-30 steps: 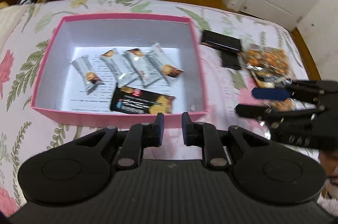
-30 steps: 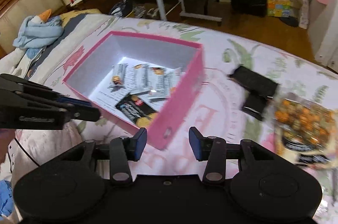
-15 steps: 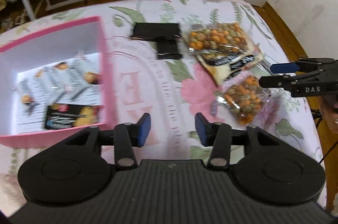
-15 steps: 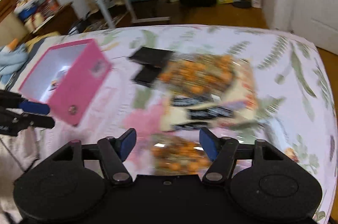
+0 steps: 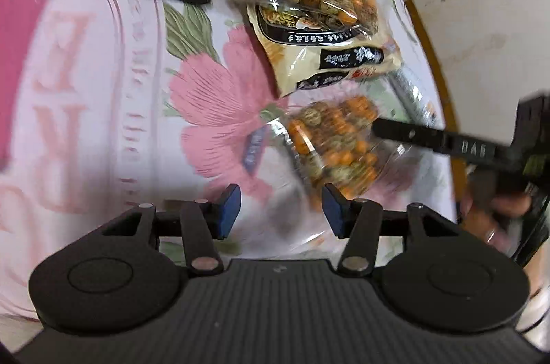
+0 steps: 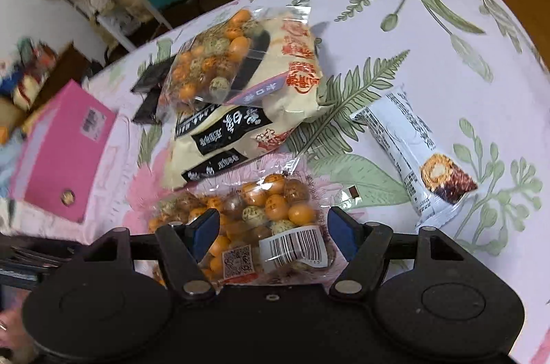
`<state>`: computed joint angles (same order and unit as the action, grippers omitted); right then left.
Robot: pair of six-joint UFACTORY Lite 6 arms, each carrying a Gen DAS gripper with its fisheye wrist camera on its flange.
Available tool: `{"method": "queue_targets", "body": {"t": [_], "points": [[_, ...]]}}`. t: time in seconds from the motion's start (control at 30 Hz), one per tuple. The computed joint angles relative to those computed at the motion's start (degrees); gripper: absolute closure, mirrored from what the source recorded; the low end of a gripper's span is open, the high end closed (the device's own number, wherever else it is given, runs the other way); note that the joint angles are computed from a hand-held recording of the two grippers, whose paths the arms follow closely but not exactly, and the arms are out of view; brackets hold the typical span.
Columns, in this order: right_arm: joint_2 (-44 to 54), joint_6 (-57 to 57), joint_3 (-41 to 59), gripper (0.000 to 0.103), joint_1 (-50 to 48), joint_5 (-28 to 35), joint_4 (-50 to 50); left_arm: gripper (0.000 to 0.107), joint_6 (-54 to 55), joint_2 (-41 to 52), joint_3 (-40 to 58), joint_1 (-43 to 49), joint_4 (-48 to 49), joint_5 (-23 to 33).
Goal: Organize snacks
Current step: 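Move both open grippers toward the bags of orange coated peanuts, then grasp a clear bag of orange coated peanuts with both grippers together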
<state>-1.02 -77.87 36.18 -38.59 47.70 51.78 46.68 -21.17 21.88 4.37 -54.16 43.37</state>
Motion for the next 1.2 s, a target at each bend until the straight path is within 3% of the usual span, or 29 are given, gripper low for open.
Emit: {"method": "queue_targets", "body": {"t": [0.1, 0.3, 0.43, 0.57, 0.7, 0.77, 0.83, 0.93, 1.03, 1.2], "points": [[-1.5, 2.7, -0.8, 0.028, 0.7, -0.2, -1.4, 0.056, 1.5, 2.5, -1.1, -3.3, -6.4, -3.3], [-11.7, 17.1, -5.0, 0.029, 3.1, -2.8, -10.0, 0.058, -2.2, -1.1, -1.2, -7.5, -3.5, -8.0], [-16.9, 20.8, -8.1, 0.029, -1.0, 2.5, -11.5, 0.059, 4.8, 4.0, 3.7, -5.4, -7.3, -8.7], [-16.3, 17.9, -11.2, 0.029, -4.6, 8.5, -8.6, 0.059, 16.1, 15.6, 11.1, -6.4, -13.3, -8.1], [-18.0, 18.2, -16.6, 0.029, -0.5, 3.2, -4.3, 0.06, 20.1, 24.7, 17.2, -7.7, -11.9, -3.6], [-21.3, 18.1, -19.7, 0.023, -0.9, 1.9, -1.2, 0.059, 19.6, 26.5, 18.5, -7.3, -10.4, 0.0], [-26.3, 18.9, -22.8, 0.023, -1.8, 1.8, -0.1, 0.061, 18.5, 27.3, 19.3, -6.6, -8.1, 3.0], [-39.0, 27.3, -27.8, 0.022, 5.3, -2.4, -4.5, 0.061, 15.6, 29.4, 21.2, -5.5, -5.6, 5.7], [-42.8, 31.8, -28.6, 0.021, 11.8, -4.5, -8.3, 0.061, 14.2, 32.0, 23.2, -5.4, -5.8, 6.4], [-38.8, 19.6, -30.9, 0.006, 12.5, -8.2, 1.4, 0.057, 18.6, 31.5, 21.9, -7.9, -9.3, 3.6]]}}
